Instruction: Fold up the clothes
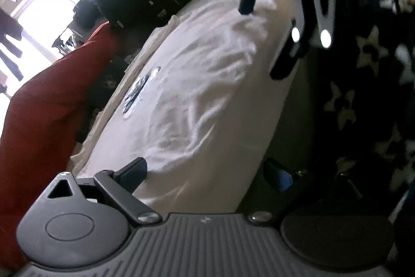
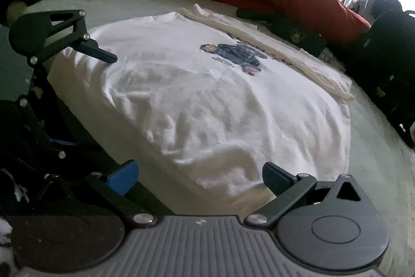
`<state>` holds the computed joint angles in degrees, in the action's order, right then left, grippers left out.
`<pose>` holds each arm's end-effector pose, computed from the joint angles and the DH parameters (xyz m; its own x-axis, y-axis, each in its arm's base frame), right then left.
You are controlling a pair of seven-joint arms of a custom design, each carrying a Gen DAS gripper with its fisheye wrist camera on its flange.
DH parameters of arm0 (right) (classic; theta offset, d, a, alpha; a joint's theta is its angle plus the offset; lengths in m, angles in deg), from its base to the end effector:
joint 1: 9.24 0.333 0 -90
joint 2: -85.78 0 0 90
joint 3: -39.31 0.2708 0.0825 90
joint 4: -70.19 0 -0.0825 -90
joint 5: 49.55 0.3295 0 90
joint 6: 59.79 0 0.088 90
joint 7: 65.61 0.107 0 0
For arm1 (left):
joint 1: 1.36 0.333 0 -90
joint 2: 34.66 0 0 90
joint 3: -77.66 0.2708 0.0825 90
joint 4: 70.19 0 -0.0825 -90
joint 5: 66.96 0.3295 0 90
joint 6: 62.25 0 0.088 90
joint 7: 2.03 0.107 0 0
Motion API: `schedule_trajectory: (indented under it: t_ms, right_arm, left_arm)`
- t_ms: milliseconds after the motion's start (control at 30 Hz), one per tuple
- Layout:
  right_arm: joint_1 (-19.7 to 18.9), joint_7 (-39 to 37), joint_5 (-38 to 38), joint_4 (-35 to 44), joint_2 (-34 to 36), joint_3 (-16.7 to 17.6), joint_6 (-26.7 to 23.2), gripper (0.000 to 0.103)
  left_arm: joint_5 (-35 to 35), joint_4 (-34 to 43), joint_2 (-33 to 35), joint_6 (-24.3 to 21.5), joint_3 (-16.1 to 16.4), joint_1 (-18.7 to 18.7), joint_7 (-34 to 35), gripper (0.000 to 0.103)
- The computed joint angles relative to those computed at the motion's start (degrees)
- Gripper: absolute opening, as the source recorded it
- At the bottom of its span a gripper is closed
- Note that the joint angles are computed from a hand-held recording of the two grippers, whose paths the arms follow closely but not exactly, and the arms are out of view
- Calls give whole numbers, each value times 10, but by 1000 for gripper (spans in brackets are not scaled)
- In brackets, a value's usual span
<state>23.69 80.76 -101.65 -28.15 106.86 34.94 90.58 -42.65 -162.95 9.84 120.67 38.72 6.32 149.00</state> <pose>0.5399 0.3212 0.4117 0.1195 -0.9681 0.2202 -0.6725 -0.2421 -0.6994 0.6076 -0.2792 0.3631 -0.7223 -0.1594 -0.6730 0.2955 0.8087 -0.5086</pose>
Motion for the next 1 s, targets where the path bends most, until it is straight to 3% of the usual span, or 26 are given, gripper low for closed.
schedule_trajectory:
  t_ms: [200,300,467,600,767,900,1000]
  right_arm:
    - [8,36,-19,-8,-6,-3,-3,103]
    - [13,53,-40,-16,-15,-1,-11,103]
    - [10,55,-69,-31,-35,14,-21,103]
    - [2,44,-83,-35,-45,27,-12,103]
    - [1,-9,-62,-3,-20,37,-6,103]
    - [23,-66,-37,63,36,26,-44,103]
    - [73,-45,-97,126,88,-13,-121,103]
  left_arm:
    - [29,-4,-9,101,108,-77,-42,96]
    - [41,-7,-16,108,116,-81,-72,97]
    - [76,-21,-29,106,73,-40,-122,97]
    - [100,-15,-35,105,61,-29,-157,97]
    - [129,3,-25,91,28,-3,-196,97]
    - [139,8,-17,82,-2,20,-203,97]
    - [146,9,-11,77,-19,34,-195,97]
